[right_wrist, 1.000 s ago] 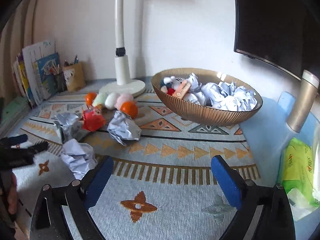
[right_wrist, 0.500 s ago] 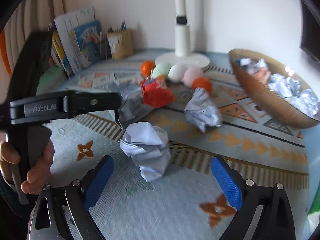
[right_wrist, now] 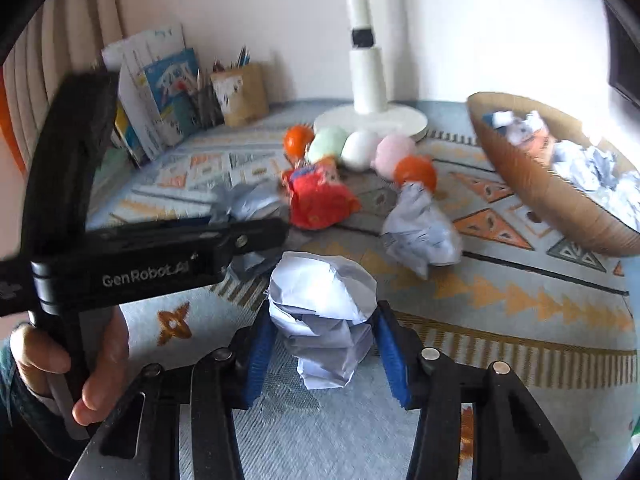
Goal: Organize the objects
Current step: 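Grasp crumpled paper with the left gripper while the right grasps another paper ball, then carry both paper wads to the brown bowl and open both grippers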
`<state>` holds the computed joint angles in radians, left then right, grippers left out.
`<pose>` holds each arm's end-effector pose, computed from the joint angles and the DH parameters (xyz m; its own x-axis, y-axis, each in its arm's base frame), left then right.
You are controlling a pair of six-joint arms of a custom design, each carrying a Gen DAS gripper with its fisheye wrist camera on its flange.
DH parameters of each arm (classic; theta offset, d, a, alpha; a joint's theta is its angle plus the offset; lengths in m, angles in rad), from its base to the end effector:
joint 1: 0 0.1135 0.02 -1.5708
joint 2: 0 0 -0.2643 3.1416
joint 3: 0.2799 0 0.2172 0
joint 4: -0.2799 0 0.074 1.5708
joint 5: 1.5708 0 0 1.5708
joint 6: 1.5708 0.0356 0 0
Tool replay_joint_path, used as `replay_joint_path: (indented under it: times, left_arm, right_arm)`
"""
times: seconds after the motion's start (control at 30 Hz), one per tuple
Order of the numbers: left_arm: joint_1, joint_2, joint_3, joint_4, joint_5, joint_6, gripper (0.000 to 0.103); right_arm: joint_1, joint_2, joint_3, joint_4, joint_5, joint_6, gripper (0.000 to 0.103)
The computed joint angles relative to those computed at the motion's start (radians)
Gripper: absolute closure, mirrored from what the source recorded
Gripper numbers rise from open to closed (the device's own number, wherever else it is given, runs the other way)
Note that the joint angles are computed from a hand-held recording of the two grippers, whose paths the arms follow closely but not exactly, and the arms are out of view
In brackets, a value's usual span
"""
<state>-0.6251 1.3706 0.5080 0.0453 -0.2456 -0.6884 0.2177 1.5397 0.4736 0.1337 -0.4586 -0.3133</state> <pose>0.1859 -0.1235 0.1738 -0.7316 -0.2320 -0.6410 -0.0415 0.9537 -0.2977 0.2196 0.0647 0.1389 -0.6069 -0.4173 -0.6765 -0.6709 0.7252 0.1545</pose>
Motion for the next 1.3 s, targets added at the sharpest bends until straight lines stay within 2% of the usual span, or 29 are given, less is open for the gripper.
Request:
replay_joint_path:
  times: [0.1, 0.2, 0.37, 0.43, 0.53, 0.63, 0.8, 0.9, 0.97, 1.0, 1.07, 1.2, 1.3]
  left_arm:
    - [-0.075, -0.096, -0.062, -0.022, -0.073, -0.064, 0.052]
    - [-0.149, -0.131, -0.078, -0.065, -0.149, -0.133, 0.052]
    - [-0.259, -0.102, -0.041, -0.139, -0.269, -0.188, 0.052]
    - [-0.292, -0.061, -0.009, -0.186, -0.328, -0.211, 0.052]
    - [-0.319, 0.004, 0.041, -0.234, -0.367, -0.2, 0.052]
    - [-0.343, 0.043, 0.078, -0.257, -0.377, -0.165, 0.052]
    - [-0.333, 0.053, 0.089, -0.276, -0.373, -0.171, 0.052]
    - [-0.324, 0.069, 0.129, -0.283, -0.344, -0.145, 0.052]
    - [-0.297, 0.061, 0.179, -0.26, -0.294, -0.081, 0.052]
    - [-0.289, 0.066, 0.216, -0.257, -0.285, -0.051, 0.052]
    - [-0.263, 0.103, 0.345, -0.272, -0.265, 0.037, 0.052]
    - [-0.212, 0.22, 0.618, -0.304, -0.214, 0.147, 0.052]
    - [-0.177, 0.345, 0.789, -0.271, -0.165, 0.234, 0.052]
  right_arm:
    - [-0.121, -0.059, -0.022, -0.032, -0.043, -0.064, 0.055]
    - [-0.271, -0.078, -0.018, -0.06, -0.065, -0.137, 0.055]
    - [-0.488, 0.03, 0.103, -0.16, -0.122, -0.204, 0.055]
    - [-0.533, 0.047, 0.123, -0.167, -0.133, -0.216, 0.054]
    - [-0.546, 0.072, 0.143, -0.177, -0.126, -0.211, 0.054]
    - [-0.504, 0.078, 0.139, -0.152, -0.086, -0.199, 0.054]
    - [-0.444, 0.056, 0.092, -0.089, 0.024, -0.186, 0.054]
    - [-0.483, 0.06, 0.1, -0.099, -0.03, -0.186, 0.054]
    - [-0.525, 0.067, 0.137, -0.153, -0.099, -0.19, 0.054]
    - [-0.533, 0.065, 0.151, -0.164, -0.101, -0.178, 0.054]
    - [-0.5, 0.04, 0.159, -0.112, 0.002, -0.145, 0.054]
    - [-0.522, 0.003, 0.33, -0.255, -0.067, -0.109, 0.054]
    - [-0.508, 0.03, 0.482, -0.26, -0.028, -0.002, 0.054]
